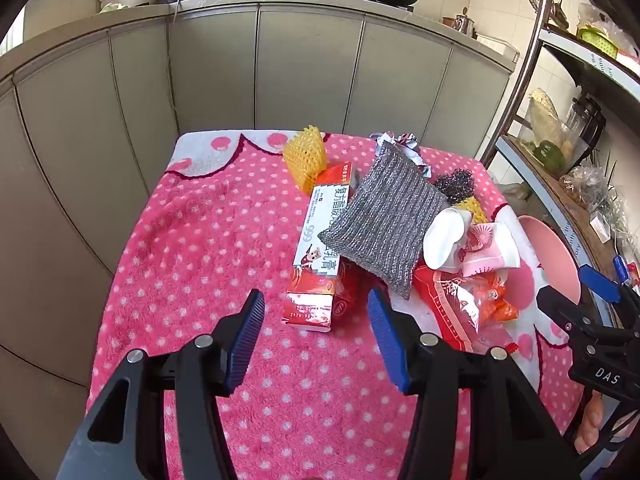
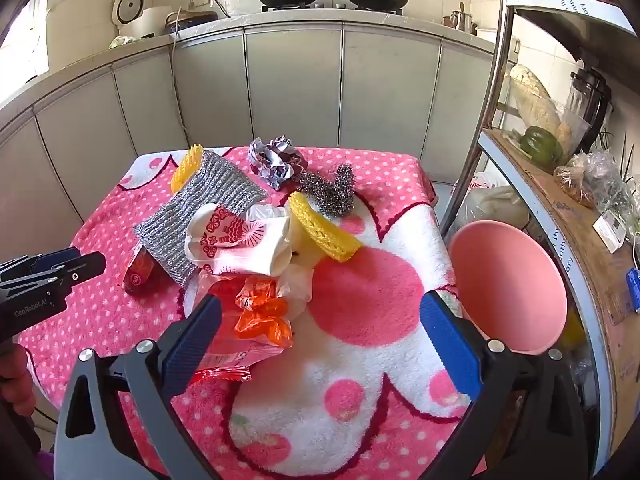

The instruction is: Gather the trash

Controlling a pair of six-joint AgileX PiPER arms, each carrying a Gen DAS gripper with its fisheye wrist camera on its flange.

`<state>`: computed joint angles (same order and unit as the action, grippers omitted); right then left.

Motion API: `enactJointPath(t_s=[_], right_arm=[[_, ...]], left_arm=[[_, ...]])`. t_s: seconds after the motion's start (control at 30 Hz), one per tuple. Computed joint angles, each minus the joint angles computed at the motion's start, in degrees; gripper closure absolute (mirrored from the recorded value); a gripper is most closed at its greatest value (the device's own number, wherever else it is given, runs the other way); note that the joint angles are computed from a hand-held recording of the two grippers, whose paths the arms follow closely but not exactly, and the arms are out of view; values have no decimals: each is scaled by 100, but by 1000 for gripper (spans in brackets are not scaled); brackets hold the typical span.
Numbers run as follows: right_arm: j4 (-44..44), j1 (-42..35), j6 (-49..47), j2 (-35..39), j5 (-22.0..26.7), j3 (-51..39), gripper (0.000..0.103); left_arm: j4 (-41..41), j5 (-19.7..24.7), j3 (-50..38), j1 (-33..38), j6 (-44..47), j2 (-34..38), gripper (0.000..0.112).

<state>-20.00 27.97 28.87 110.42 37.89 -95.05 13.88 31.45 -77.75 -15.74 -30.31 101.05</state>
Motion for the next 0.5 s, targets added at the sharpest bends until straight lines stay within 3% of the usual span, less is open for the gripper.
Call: enactJointPath(t_s=[0.5], right_arm=[[-61, 16, 83, -30, -88, 90, 4]], left_arm=[[38, 43, -7, -8, -31, -3, 59]])
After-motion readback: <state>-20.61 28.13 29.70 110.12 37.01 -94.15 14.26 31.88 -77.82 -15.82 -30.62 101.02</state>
